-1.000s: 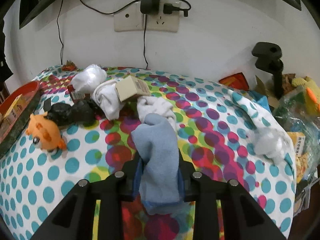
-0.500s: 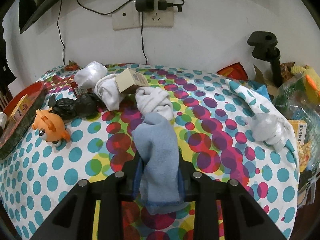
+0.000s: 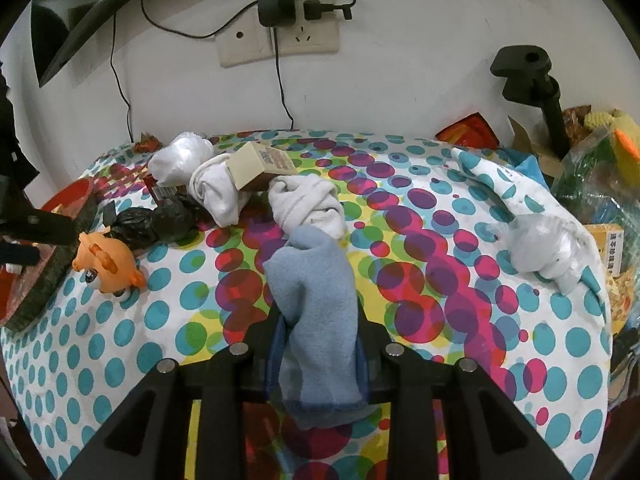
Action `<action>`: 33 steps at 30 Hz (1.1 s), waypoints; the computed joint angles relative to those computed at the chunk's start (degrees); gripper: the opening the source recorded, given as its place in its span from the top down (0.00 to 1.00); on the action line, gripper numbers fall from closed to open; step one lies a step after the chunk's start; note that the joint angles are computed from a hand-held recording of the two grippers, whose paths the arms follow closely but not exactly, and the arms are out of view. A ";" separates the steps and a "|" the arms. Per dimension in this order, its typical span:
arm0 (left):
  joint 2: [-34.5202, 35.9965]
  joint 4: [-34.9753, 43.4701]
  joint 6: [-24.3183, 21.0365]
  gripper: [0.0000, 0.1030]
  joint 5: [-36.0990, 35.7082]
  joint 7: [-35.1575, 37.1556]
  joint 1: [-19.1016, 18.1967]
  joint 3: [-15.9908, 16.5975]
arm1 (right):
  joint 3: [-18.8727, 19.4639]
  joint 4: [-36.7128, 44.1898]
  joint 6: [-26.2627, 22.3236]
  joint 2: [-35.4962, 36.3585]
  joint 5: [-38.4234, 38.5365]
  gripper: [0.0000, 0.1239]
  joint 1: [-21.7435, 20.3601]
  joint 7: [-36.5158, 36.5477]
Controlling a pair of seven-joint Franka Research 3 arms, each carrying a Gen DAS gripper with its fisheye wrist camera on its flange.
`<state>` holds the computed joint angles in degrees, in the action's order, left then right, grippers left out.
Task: Organize objects
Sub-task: 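Grasp the orange toy figure with the left gripper while the right gripper holds the blue sock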
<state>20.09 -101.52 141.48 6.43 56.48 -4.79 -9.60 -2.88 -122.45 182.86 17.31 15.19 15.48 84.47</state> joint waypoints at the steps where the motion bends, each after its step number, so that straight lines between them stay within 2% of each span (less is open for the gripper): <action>1: 0.57 0.58 -0.38 0.03 -0.30 -1.25 -0.19 0.12 | 1.99 0.09 -0.09 0.01 0.74 0.76 -1.93 -0.70; 5: 3.35 3.25 -2.29 0.04 -0.67 -8.36 -1.26 0.86 | 7.76 0.32 -0.32 0.07 3.50 0.76 -7.38 -3.50; 11: 6.09 6.43 -4.62 0.10 1.92 -18.79 -3.00 2.18 | 8.96 0.55 -0.64 0.11 5.64 0.75 -8.31 -5.57; 15: 7.65 8.23 -5.35 0.16 3.31 -22.37 -3.24 2.19 | 10.95 0.75 -0.81 0.14 7.66 0.75 -10.02 -7.20; 16: 7.91 8.29 -4.90 0.18 3.30 -22.62 -3.07 2.00 | 11.60 0.77 -0.82 0.16 8.29 0.75 -10.61 -7.71; 20: 9.31 9.73 -5.96 0.40 3.83 -22.28 -2.97 1.55 | 13.16 0.96 -1.00 0.28 10.39 0.75 -11.98 -9.52; 21: 9.41 9.77 -6.07 0.40 4.46 -22.26 -3.18 1.72 | 12.52 1.00 -1.06 0.29 10.39 0.75 -11.31 -9.48; 25: 7.81 6.77 -2.42 0.45 6.57 -21.76 -3.38 1.93 | 10.22 0.98 -1.09 0.28 9.97 0.75 -9.11 -9.11; 27: 7.19 5.20 0.06 0.60 6.25 -19.45 -2.53 1.14 | 9.51 1.03 -1.08 0.33 9.67 0.75 -8.46 -8.84; 33: 5.71 2.32 3.07 0.61 5.84 -15.40 -1.68 0.74 | 9.53 1.14 -1.12 0.43 9.63 0.75 -8.52 -8.84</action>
